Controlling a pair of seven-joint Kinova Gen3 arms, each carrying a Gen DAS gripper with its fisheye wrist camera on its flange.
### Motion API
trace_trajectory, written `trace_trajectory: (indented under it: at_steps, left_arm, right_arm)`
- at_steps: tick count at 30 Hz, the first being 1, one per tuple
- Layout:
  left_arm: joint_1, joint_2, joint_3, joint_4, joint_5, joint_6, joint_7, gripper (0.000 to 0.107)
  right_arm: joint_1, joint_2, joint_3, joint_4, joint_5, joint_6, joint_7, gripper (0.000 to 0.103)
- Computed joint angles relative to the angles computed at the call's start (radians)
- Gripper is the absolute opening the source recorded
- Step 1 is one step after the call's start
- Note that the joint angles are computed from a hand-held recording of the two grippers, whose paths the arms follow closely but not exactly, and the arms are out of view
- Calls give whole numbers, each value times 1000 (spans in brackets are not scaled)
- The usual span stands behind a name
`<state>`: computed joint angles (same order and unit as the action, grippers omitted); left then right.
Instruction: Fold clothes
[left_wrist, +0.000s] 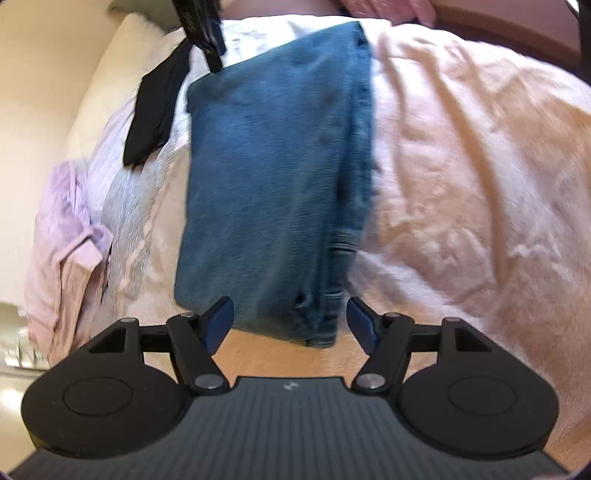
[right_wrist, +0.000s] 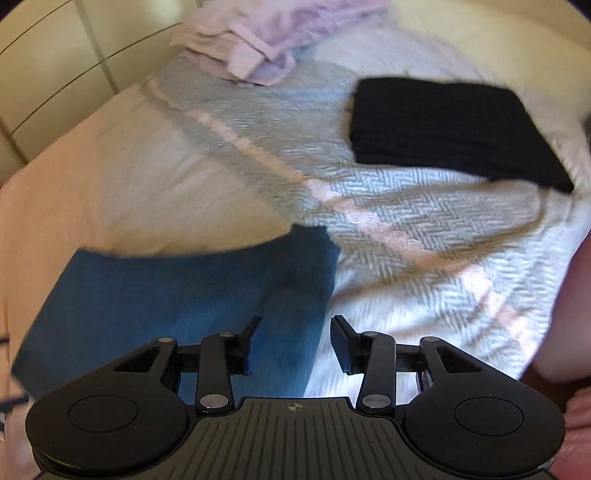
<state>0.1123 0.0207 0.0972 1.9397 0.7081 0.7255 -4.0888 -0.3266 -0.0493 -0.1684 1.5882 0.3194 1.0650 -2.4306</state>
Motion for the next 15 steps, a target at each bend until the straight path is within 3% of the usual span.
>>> trace_trajectory:
  at_steps: [8, 15]
  left_arm:
    - [-5, 48, 21, 86, 102, -110, -157, 67]
    - [-44, 21, 13, 105, 212, -68, -238, 63]
  right_arm:
    - [-66, -75, -61, 70, -80, 20, 95, 43]
    - [-162, -45, -199, 18, 97, 193, 2, 45]
